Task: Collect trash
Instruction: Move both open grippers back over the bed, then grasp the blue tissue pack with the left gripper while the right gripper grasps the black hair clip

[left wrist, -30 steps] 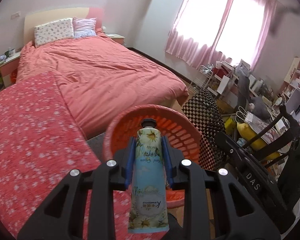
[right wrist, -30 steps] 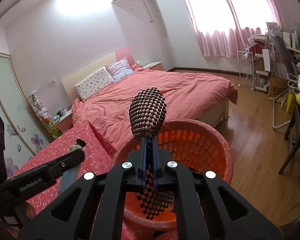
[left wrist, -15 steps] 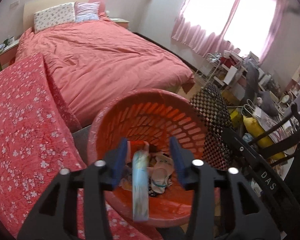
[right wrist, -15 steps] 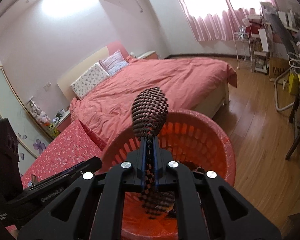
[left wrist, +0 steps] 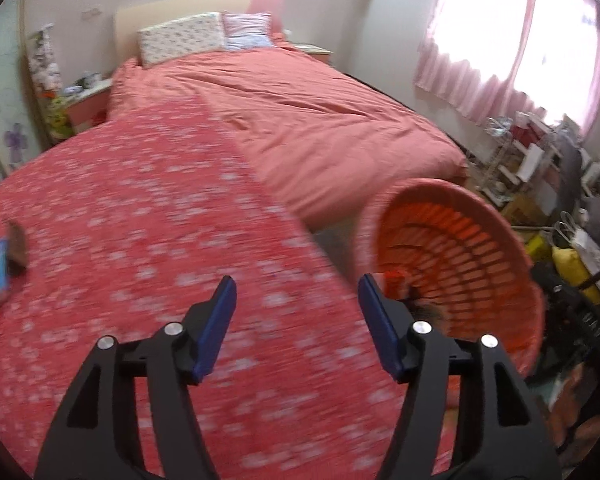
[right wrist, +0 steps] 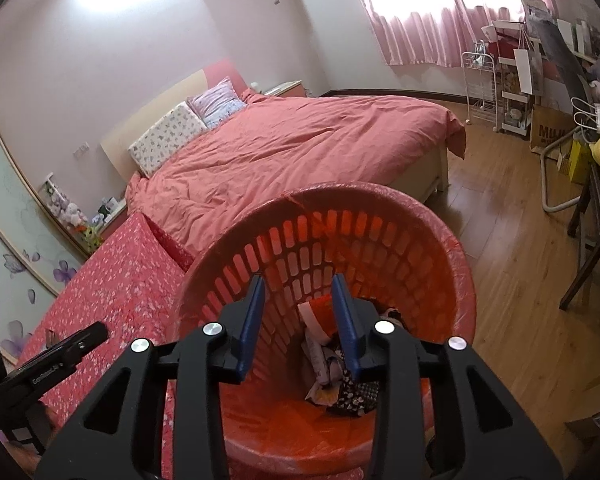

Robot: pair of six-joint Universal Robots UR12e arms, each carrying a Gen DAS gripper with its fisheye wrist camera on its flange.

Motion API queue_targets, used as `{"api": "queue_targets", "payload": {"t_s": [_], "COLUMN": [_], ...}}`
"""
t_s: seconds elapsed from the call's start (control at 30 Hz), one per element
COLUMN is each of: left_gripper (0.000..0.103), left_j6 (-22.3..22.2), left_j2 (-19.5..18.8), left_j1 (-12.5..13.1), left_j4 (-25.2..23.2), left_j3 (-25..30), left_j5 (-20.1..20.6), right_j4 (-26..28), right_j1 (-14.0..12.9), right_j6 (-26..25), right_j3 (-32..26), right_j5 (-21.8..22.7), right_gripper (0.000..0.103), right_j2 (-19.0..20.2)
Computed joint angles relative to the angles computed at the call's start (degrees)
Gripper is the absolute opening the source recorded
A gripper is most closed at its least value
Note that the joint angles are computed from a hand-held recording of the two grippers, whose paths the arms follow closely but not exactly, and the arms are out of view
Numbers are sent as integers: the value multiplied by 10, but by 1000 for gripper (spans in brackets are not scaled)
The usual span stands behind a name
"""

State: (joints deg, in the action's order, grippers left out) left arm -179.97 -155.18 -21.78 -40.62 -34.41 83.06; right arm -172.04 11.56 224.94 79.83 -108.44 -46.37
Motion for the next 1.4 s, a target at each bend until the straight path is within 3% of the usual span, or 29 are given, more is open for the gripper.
{"api": "queue_targets", "payload": {"t_s": [0.07, 0.33, 0.5, 0.6, 0.77, 1.17, 1.23, 1.33, 1.4], "left_gripper": [67, 77, 82, 83, 83, 82, 79, 50, 51], "left_j6": [-5, -35, -79, -102, -124, -157, -162, -157, -155], "left_j2": [15, 56, 64, 59, 36, -48, -57, -62, -54], "left_j1": [8, 43, 66, 78, 89, 95, 98, 99, 102], "left_j4": [17, 67, 77, 66, 27, -89, -94, -94, -98], "left_j3": [-28, -112, -129, -120, -77, 84, 98, 109, 98], "left_j5": [17, 116, 183, 209, 217, 202, 200, 201, 190], "right_j4": [7, 38, 60, 75, 94, 132, 137, 148, 154], "right_j1": [3, 20, 32, 40, 56, 71, 73, 78, 81], "right_j6": [-7, -41, -71, -92, -128, -193, -202, -215, -220], "right_j3": [-6, -41, -74, -97, -135, -205, -214, -236, -249], "right_j5": [-5, -5, -2, -7, -24, 22, 28, 34, 39], "right_gripper": [45, 47, 49, 57, 73, 75, 75, 75, 75], "right_j2": [2, 14, 30, 41, 60, 96, 100, 110, 117]}}
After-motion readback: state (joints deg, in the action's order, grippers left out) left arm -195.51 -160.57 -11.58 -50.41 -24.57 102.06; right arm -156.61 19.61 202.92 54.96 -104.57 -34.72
